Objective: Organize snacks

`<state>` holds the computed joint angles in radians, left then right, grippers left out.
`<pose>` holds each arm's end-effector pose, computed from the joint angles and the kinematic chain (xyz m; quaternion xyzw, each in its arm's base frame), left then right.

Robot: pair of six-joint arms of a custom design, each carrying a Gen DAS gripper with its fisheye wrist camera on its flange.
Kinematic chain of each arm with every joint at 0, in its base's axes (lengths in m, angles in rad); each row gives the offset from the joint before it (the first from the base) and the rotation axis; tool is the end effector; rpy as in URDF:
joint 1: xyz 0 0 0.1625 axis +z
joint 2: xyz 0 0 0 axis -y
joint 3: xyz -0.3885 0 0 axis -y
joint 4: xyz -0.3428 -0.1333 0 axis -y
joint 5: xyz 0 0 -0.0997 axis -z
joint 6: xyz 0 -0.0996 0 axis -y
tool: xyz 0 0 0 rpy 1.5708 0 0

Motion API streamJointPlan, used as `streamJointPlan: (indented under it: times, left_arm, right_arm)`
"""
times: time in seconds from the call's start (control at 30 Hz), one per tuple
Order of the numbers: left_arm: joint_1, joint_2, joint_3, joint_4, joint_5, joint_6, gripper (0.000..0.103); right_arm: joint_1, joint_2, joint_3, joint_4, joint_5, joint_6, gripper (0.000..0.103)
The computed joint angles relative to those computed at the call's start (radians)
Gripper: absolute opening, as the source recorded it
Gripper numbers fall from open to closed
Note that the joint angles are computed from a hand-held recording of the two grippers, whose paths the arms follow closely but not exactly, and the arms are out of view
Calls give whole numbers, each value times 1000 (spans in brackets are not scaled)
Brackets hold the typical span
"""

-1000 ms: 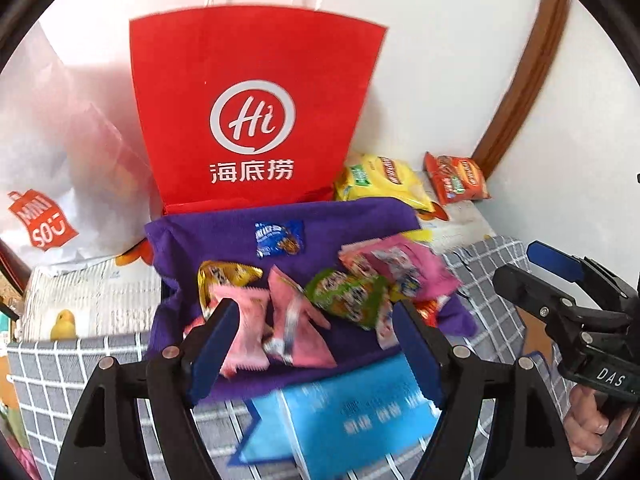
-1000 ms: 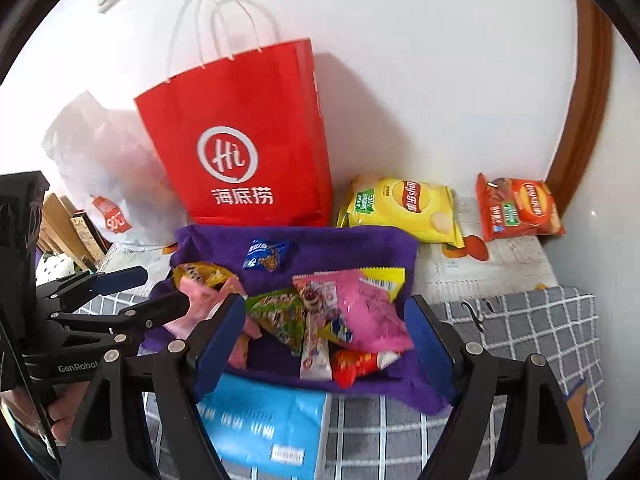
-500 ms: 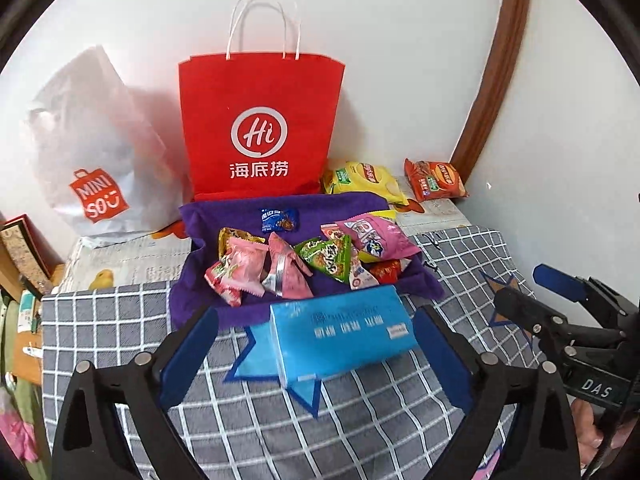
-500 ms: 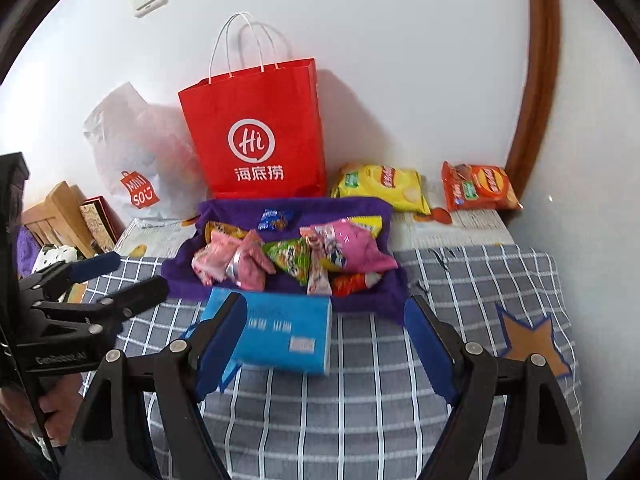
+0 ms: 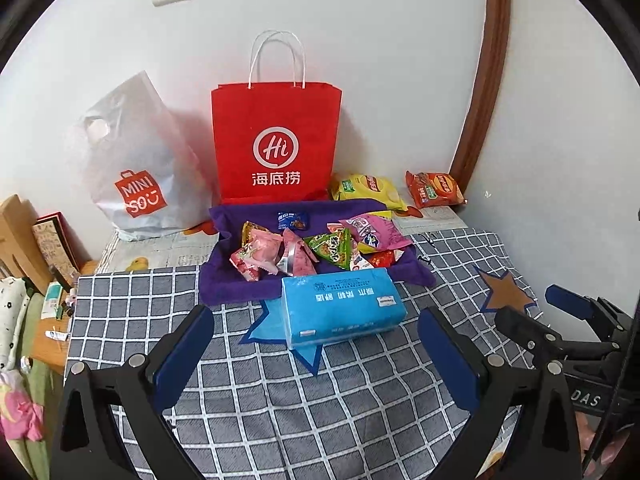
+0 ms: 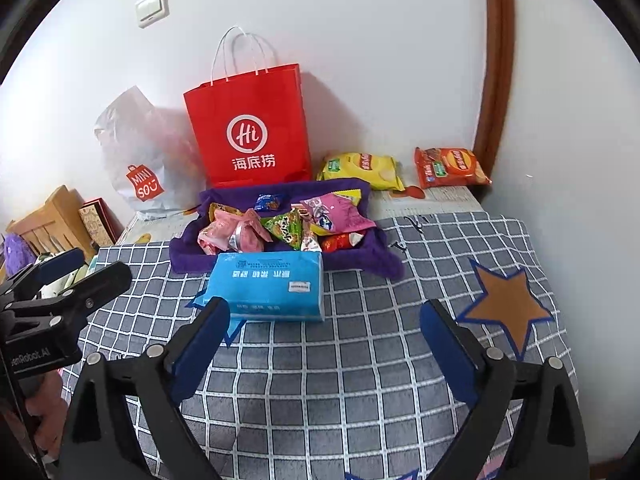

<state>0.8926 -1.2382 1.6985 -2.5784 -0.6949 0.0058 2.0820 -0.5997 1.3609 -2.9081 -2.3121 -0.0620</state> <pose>-0.1831 -0.5617 0.3749 0.1844 0.8599 -0.3657 0.3047 0.3964 -0.5717 0.1380 0.1539 -0.8863 0.3355 0.2796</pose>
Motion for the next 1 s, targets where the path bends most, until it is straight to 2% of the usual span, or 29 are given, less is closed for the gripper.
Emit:
streamJointPlan:
  times: [0.13, 0.33, 0.63, 1.0]
  left_arm:
    - [-23, -27, 44, -18, 22, -16, 103]
    - [-35, -53, 68, -19, 36, -23, 103]
    - [-40, -68, 79, -7, 37, -36, 103]
    - [-37, -70, 77, 6, 36, -41, 103]
  right_arm:
    - [10, -19, 32, 0, -24, 27, 96]
    - [32, -38, 59, -31, -40, 24, 97]
    - [54, -37, 62, -48, -74, 13, 97]
    - [55, -35, 64, -51, -75, 11, 97]
